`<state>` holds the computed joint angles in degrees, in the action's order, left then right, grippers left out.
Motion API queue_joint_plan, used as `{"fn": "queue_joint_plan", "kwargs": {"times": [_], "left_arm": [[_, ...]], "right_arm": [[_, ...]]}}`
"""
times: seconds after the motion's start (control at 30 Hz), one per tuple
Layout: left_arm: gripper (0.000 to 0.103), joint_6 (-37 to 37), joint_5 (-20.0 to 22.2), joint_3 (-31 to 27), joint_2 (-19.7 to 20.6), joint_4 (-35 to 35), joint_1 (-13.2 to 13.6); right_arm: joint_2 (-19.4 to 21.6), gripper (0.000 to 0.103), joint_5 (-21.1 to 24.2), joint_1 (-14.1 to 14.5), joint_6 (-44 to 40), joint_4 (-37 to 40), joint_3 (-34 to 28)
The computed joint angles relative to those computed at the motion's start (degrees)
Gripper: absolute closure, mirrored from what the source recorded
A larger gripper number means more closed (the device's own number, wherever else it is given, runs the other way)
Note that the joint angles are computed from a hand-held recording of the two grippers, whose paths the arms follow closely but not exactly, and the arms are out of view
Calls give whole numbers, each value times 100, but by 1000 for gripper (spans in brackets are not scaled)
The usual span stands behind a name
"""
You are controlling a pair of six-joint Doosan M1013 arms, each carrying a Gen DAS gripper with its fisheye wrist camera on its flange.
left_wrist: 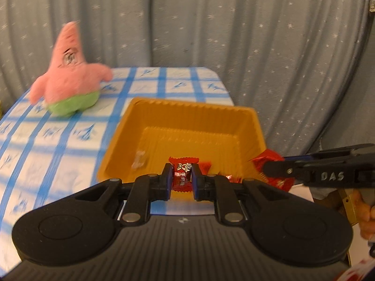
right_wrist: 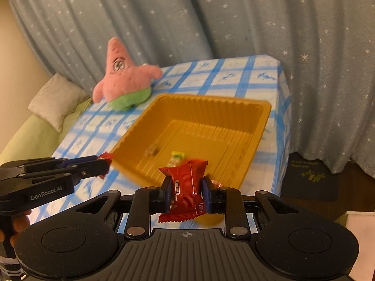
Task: Organize snacks
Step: 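Carry the red candy and red packet over the orange tray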
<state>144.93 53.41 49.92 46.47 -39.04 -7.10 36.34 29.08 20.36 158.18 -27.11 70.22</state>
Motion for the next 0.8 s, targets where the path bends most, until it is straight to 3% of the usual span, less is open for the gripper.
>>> {"fn": "queue_joint_plan", "kwargs": {"times": [0.47,0.8], "left_arm": [[88,-568,724,-1782,1010,352,-274],[88,-917,1150,-2655,1528,604,-373]], "right_arm": [[453,76,224,-291,237,-38,-580],[687,76,409,-420,216,214,-828]]}}
